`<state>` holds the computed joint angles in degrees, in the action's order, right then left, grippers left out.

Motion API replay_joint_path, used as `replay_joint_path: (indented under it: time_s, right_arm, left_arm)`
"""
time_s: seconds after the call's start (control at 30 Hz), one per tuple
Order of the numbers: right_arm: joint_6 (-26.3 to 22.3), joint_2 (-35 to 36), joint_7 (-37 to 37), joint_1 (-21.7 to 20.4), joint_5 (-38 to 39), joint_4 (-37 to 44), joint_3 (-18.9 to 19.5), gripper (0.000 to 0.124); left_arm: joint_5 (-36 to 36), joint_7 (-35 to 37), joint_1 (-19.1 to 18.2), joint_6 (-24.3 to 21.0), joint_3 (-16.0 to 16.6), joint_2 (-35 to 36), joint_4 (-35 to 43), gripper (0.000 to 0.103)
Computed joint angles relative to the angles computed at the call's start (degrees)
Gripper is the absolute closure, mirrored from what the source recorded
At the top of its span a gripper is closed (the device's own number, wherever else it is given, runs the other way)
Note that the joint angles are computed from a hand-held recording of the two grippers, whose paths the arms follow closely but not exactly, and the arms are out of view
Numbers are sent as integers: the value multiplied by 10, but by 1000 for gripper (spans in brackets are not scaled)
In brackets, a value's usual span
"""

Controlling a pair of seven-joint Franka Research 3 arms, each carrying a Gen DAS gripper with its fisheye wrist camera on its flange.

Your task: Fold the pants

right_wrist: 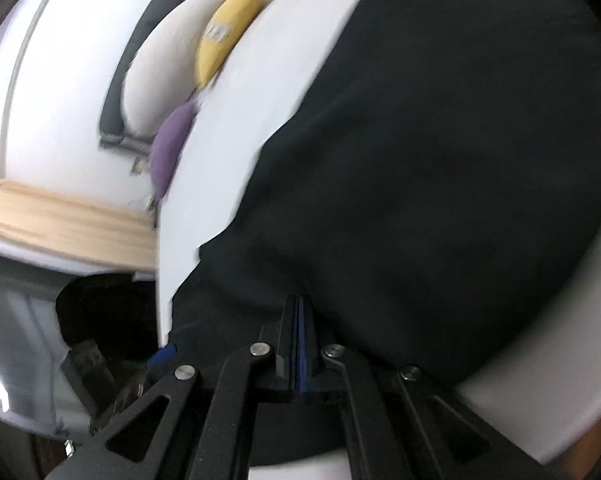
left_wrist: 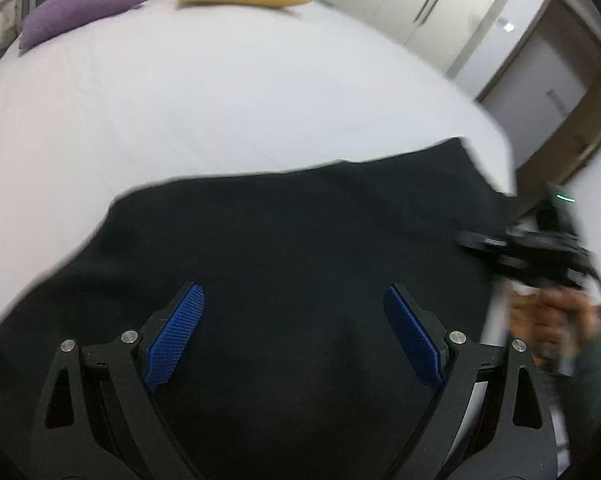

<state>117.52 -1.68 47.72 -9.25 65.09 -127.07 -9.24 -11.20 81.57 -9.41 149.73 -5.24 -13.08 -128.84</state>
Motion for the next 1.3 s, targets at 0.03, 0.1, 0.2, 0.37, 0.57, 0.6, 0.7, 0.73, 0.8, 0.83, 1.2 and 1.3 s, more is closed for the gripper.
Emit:
replay_joint_path:
  time_s: [0.03,0.1,0.2,0.37,0.57,0.6,0.7,0.73,0.8,0.83,1.2,1.3]
  right_arm:
    - [3,-4,-6,-13,4,-8,-13,124]
    - [11,-2,-7,-35,22,-13,-31,124]
    - [29,-18,-19,-63,43,-28,-50,121]
    - [53,-58,0,-49,115,-66,-47,99]
    - [76,-19,30,-39,136,-46,-31,93]
    - [83,-19,26,-36,148,-50,-27,93]
    - [92,-12,20,-22,177,-50,-15,93]
    - [92,-7,18,-22,193,-49,-15,93]
    - [86,2,13,-25,222,-52,-18,93]
    - [92,4,13,-21,232,-51,-12,93]
    - [64,55,-6,-26,282,0,2,81]
    - [57,65,-17,-29,280,12,7,82]
  left_arm:
    - [23,-13,16,-12,-6,22,14,12]
    - [-24,8,7,10,9,21,-3,14]
    - [26,-10,20,22,-9,13,-18,13]
    - [44,-48,7,41,-9,-27,-59,13]
    - [58,-72,4,44,-2,-26,-65,13]
    - [52,-71,1,42,0,-29,-65,13]
    - [30,-64,-8,49,7,-18,-58,13]
    - [31,-74,-8,52,1,-10,-50,13]
    - [26,-87,-18,48,-11,-18,-43,13]
    - [27,-89,-23,42,-14,-21,-36,13]
    - [55,-97,-39,-1,-47,62,54,13]
    - [66,-107,-37,15,-52,59,43,13]
